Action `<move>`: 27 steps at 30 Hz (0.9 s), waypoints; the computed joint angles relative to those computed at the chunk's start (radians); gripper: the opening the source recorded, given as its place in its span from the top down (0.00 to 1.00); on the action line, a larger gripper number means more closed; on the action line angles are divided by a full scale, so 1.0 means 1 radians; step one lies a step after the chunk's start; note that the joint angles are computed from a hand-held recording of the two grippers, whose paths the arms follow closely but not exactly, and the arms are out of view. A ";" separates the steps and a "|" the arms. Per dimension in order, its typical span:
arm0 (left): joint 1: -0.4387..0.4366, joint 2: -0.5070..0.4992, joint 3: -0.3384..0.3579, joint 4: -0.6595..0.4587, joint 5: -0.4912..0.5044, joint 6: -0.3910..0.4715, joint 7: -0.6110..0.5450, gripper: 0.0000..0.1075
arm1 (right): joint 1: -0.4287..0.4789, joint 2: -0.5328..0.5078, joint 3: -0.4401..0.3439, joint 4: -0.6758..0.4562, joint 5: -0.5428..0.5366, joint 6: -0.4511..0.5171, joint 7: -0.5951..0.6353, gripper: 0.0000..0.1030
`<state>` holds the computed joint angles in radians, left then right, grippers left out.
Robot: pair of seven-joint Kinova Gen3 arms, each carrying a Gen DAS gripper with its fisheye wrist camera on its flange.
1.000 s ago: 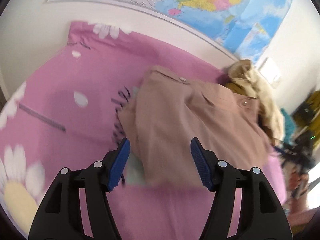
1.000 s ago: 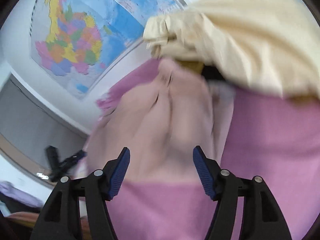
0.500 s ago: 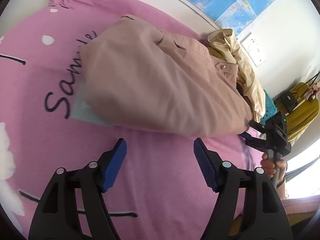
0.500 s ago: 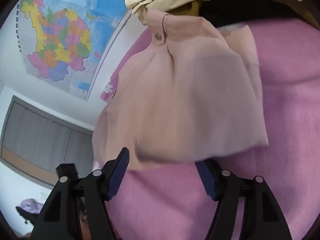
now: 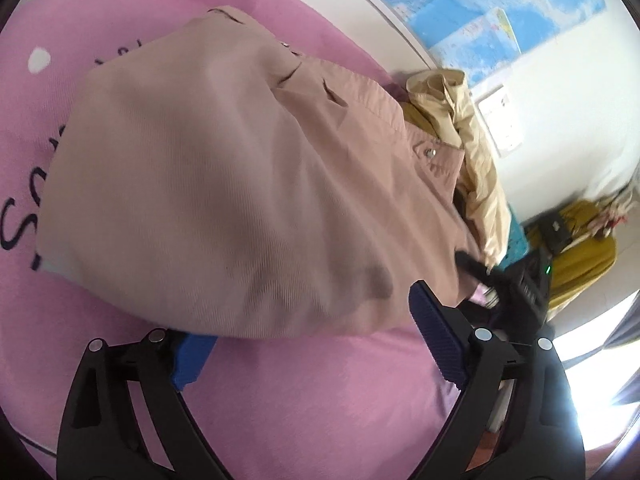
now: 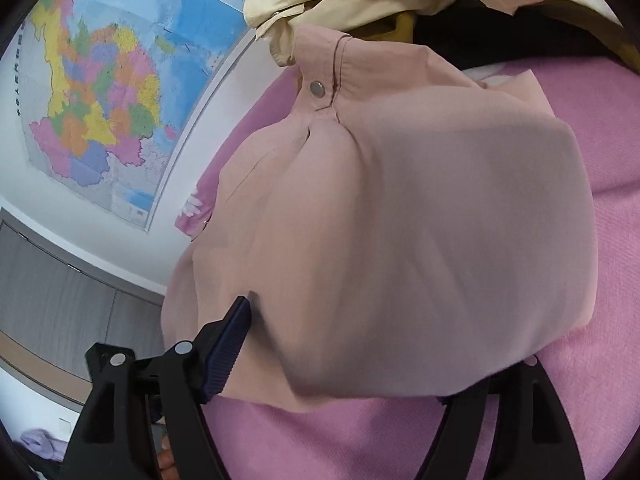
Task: Fold large clothes
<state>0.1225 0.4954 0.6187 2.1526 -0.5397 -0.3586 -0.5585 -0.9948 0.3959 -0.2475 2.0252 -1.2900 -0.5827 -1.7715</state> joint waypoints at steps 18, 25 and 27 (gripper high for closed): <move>0.021 0.076 -0.014 -0.184 0.183 0.108 0.003 0.23 | 0.038 0.080 0.023 -0.145 -0.100 -0.070 0.134 0.19; 0.168 0.039 -0.166 -0.234 0.347 0.200 -0.122 0.57 | 0.134 0.091 -0.035 -0.089 0.076 -0.033 -0.048 0.77; 0.095 0.061 -0.095 -0.220 0.326 0.172 -0.122 0.57 | 0.134 0.090 -0.024 -0.067 0.158 -0.030 -0.115 0.77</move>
